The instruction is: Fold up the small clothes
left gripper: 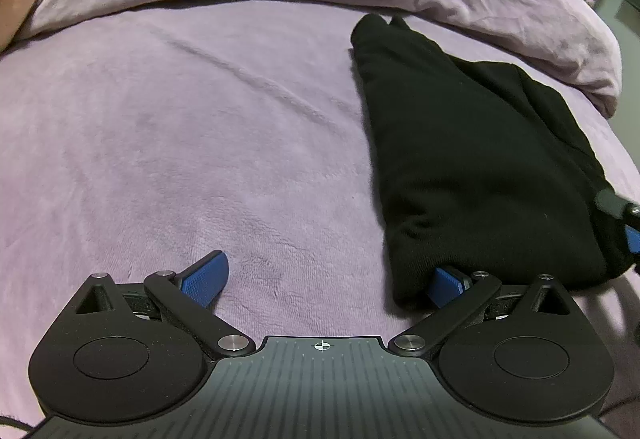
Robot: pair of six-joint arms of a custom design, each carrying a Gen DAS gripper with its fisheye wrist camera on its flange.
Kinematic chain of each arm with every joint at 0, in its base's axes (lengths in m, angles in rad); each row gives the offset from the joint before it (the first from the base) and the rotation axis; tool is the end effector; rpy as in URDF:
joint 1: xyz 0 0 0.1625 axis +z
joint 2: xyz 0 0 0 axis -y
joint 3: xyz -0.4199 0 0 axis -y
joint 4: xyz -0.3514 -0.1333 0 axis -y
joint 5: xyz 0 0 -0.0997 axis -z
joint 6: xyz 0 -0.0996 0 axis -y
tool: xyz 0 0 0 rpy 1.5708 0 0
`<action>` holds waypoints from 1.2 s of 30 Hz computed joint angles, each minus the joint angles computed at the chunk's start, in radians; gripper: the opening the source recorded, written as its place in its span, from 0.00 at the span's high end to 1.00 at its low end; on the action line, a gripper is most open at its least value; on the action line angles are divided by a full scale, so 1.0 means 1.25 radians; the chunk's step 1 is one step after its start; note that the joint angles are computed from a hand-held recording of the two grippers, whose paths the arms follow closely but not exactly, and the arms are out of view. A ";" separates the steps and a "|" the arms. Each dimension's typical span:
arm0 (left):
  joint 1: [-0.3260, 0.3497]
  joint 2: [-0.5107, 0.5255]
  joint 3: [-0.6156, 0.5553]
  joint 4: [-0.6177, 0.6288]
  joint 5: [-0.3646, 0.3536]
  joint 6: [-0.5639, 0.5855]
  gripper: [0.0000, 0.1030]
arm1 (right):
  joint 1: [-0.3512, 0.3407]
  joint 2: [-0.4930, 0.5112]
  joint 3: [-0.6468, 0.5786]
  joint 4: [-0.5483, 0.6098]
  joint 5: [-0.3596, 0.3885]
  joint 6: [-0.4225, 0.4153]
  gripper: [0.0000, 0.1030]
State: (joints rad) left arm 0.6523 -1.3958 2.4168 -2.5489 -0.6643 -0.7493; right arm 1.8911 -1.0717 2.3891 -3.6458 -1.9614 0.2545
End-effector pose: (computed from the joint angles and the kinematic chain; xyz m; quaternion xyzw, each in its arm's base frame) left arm -0.1526 -0.3829 0.2107 0.0853 0.8948 -0.3113 0.3085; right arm 0.2243 -0.3732 0.1926 -0.0417 -0.9133 0.3990 0.0701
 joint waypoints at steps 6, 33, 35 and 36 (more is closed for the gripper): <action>0.009 -0.051 0.018 -0.043 -0.040 0.028 0.00 | -0.054 -0.050 0.029 0.036 0.082 0.001 0.74; 0.200 0.007 -0.075 -0.321 -0.422 0.159 0.00 | -0.126 -0.137 0.032 0.094 0.193 0.009 0.26; 0.229 0.044 -0.098 -0.347 -0.437 0.154 0.00 | -0.164 -0.139 0.007 0.149 0.244 -0.004 0.26; 0.241 0.061 -0.110 -0.354 -0.443 0.158 0.00 | -0.180 -0.138 -0.014 0.193 0.263 -0.007 0.26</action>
